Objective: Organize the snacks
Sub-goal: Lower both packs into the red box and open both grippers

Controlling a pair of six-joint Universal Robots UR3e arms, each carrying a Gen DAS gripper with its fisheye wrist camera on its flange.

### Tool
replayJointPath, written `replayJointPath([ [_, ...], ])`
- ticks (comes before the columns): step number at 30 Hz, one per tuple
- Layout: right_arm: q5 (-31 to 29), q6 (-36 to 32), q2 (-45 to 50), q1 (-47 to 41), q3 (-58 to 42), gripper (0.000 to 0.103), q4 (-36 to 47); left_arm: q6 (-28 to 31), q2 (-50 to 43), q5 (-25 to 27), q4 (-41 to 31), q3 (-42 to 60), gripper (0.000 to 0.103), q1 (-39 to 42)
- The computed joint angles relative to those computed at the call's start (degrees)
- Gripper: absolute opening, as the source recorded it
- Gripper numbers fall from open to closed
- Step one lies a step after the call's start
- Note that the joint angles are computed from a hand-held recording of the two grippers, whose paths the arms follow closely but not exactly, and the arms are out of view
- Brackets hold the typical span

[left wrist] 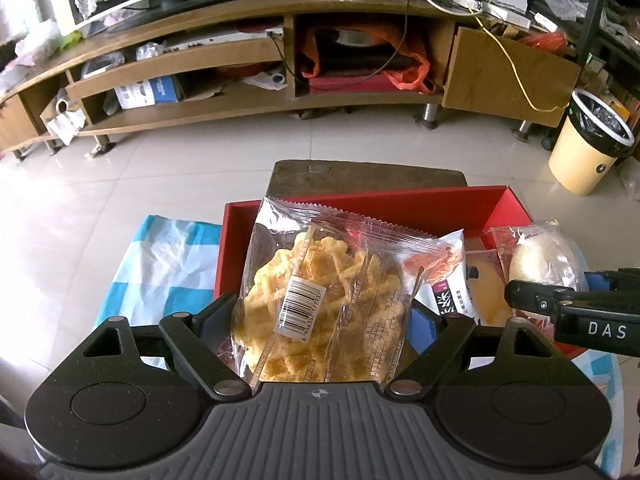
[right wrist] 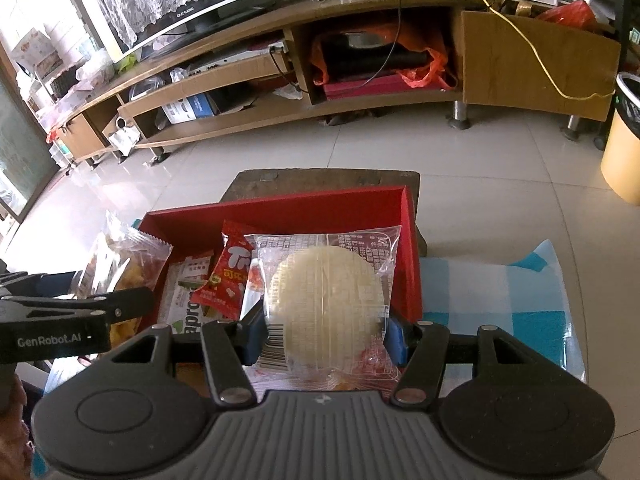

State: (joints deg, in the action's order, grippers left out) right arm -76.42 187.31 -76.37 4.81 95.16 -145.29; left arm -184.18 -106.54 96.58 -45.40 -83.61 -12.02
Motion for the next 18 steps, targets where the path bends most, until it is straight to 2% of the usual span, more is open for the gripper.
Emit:
replayJointPath([
  [18,-1.8,0.4,3.5,2.0,-2.5,0.055,0.1,0.0,-0.9,0.9,-0.6,0.7,0.089,-0.2],
])
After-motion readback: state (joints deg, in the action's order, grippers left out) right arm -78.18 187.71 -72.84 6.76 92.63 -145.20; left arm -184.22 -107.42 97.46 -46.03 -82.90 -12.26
